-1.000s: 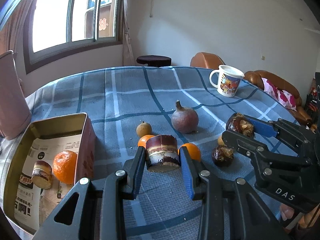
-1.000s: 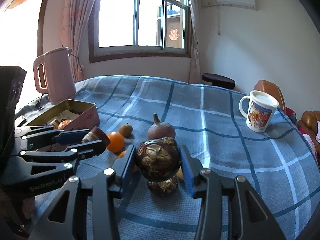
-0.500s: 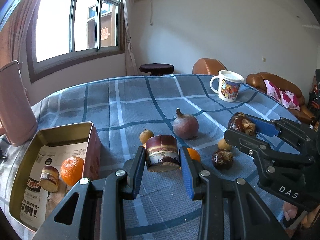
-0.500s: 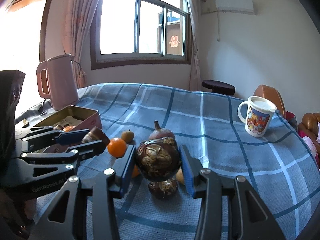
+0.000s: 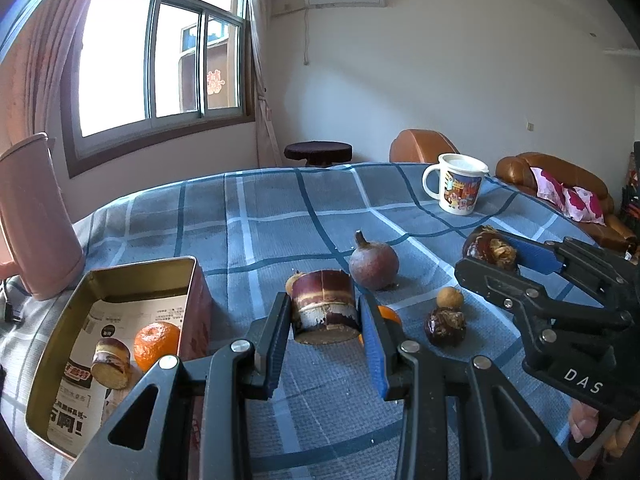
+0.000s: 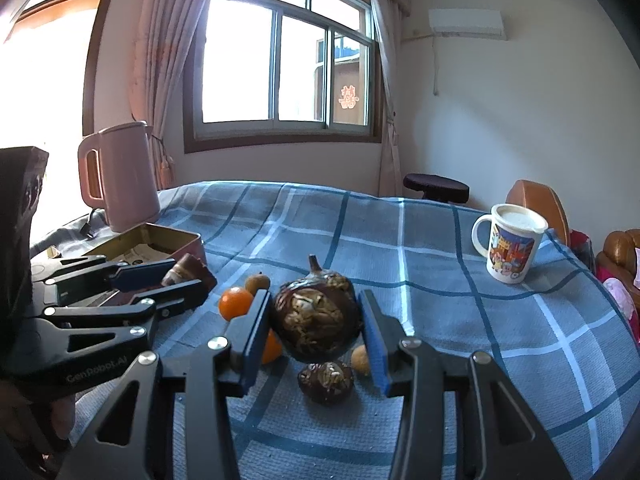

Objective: Organize fruits
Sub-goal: 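Lift the jar with the left tool while the right tool carries the dried fruit toward the tin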

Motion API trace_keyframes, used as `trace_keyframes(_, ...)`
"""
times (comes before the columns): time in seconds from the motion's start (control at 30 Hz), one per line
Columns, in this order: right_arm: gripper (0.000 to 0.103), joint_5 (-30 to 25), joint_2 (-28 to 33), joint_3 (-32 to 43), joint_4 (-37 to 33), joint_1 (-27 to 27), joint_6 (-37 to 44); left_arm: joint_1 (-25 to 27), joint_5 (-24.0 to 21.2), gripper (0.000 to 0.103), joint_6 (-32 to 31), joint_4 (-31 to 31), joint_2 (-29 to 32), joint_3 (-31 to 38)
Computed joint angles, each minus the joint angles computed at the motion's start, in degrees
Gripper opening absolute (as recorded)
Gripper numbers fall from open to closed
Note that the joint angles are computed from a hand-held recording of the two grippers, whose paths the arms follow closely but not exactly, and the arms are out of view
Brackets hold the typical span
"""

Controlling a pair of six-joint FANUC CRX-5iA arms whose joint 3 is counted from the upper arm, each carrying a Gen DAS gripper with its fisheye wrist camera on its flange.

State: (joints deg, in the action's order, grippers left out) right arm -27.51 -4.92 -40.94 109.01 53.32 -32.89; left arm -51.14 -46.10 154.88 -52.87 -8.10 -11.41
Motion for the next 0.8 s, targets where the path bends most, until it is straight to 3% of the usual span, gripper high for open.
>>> trace_keyframes(0.8,0.047,-0.73,-1.39,-1.47,9.36,-2.3,-7.6,-5.18,-4.66,0.037,8.23,-8.56,-0.31,-0.03)
